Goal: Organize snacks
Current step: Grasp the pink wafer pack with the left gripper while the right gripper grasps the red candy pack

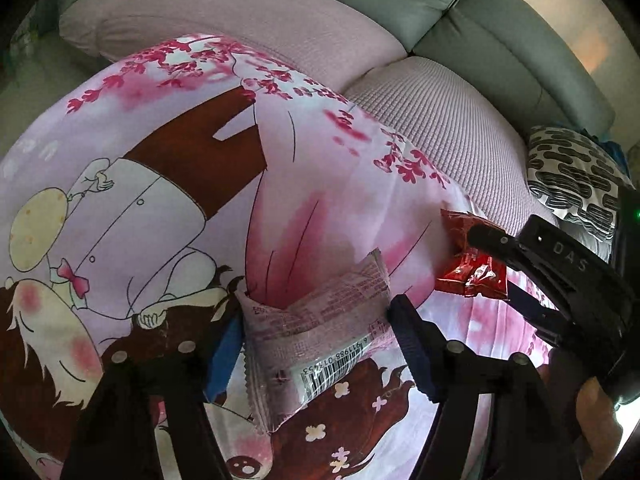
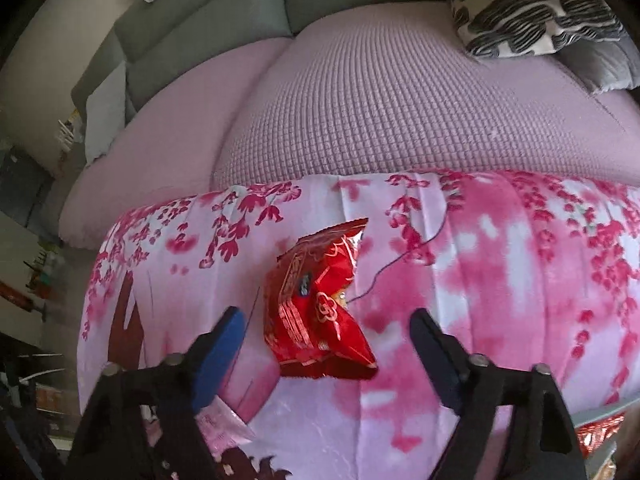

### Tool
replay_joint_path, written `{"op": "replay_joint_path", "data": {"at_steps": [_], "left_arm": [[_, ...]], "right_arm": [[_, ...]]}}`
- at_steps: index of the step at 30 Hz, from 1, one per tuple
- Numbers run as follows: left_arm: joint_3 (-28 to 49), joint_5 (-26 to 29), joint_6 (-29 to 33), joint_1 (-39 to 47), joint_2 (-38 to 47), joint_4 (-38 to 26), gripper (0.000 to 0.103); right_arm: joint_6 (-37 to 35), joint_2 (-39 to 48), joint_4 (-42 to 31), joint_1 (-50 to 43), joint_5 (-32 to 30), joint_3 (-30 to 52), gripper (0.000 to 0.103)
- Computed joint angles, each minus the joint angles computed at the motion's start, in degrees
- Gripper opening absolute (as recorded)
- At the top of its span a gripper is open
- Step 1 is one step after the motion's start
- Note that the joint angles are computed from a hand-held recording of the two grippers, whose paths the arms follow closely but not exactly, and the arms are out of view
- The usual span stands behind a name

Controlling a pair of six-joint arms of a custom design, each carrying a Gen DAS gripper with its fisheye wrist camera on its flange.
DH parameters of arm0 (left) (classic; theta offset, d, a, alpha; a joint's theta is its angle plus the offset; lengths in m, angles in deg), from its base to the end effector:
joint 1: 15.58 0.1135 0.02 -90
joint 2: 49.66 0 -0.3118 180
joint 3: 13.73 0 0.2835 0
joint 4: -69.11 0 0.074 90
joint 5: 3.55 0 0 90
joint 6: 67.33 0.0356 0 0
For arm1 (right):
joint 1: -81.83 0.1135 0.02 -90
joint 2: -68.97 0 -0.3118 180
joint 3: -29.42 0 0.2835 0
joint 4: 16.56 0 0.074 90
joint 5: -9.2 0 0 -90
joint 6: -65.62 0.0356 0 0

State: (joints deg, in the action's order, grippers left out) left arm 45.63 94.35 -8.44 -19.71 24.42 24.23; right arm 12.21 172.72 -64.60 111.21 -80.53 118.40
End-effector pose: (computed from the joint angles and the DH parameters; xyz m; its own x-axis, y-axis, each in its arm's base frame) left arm 0.2629 -0.0239 0.2471 -0.8092 -0.4547 -0.3720 -0.3240 0.8737 -0.3630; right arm 0.3646 0.2051 0.2466 -0.9137 0.1697 -0.3694 0.0696 0.9606 0.2690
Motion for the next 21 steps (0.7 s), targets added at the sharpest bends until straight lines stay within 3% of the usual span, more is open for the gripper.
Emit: {"op": "replay_joint_path", "data": {"at_steps": [2,3,6,10,12,14,21], "left_arm": [[0.1,0.2,-0.3,0.0,0.9,0.6,0.082],[0.0,0.6,-0.5,0.0,1.5,0.8,0.084],[0.4,-0.2,-0.5,-0.8,2.5,1.0,0.084],[0.6,-1.3,-0.2,-1.8,2.6,0.5,0.084],[0.7,-1.4,-0.2,-2.1,2.6,-0.1,0.074],[0.5,-0.8,-0.2,-1.8,2.1,-0.4,0.071],[-1.3,6.0,-1.2,1.3,-1.0,-1.9,0.070]], "right_arm": [[0.7,0.1,1.5,-0.3,-1.4,-0.4,0.068],[0.6,0.2,1.9,-0.5,-2.1,-0.5,0.055],[0.9,-0.6,2.9,-0.6,-2.9,-1.5,0.047],[1.2,-4.3,3.3,-0.5,-2.8,-4.5,0.046],[1.4,-6.9,3.6,0.1,-2.4,-6.9,0.046],[1.3,-9.2,3.2,1.1,-1.4,-8.6,0.046],[1.6,-18.6,0.2,5.2,4.8,-13.5,0.046]]}}
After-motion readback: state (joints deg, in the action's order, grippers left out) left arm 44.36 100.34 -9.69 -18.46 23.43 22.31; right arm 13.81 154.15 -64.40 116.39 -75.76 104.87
